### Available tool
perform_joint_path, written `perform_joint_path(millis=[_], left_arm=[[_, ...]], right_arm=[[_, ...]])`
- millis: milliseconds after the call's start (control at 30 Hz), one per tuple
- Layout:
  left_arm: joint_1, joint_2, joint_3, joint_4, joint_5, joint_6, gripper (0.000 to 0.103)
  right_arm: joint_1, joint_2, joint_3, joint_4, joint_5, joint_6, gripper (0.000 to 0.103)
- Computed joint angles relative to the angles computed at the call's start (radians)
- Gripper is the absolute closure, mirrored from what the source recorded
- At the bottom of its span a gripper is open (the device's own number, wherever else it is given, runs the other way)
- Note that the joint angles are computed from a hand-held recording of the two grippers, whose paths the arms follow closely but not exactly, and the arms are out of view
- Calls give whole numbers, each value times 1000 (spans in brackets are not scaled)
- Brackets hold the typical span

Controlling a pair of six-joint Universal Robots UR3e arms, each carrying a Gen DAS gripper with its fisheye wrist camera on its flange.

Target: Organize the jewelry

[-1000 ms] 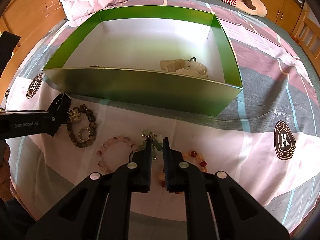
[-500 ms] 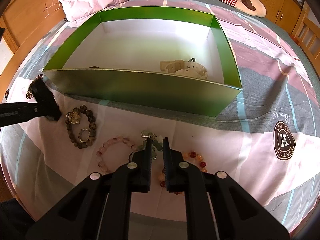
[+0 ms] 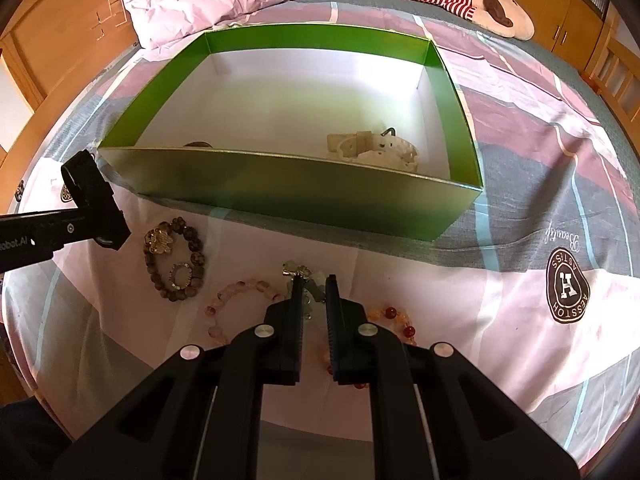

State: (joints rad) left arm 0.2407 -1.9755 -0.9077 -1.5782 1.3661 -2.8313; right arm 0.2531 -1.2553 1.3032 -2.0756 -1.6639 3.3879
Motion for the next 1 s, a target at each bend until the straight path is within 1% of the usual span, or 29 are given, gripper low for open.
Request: perform_joint_path(millis=[700,1000], left_arm=[[-8,9,-10,10,3,4,63],[3,21,-9,12,-20,12,63]], right_arm=[[7,1,-7,5,3,-5,93],[12,0,-9,3,2,1,93]])
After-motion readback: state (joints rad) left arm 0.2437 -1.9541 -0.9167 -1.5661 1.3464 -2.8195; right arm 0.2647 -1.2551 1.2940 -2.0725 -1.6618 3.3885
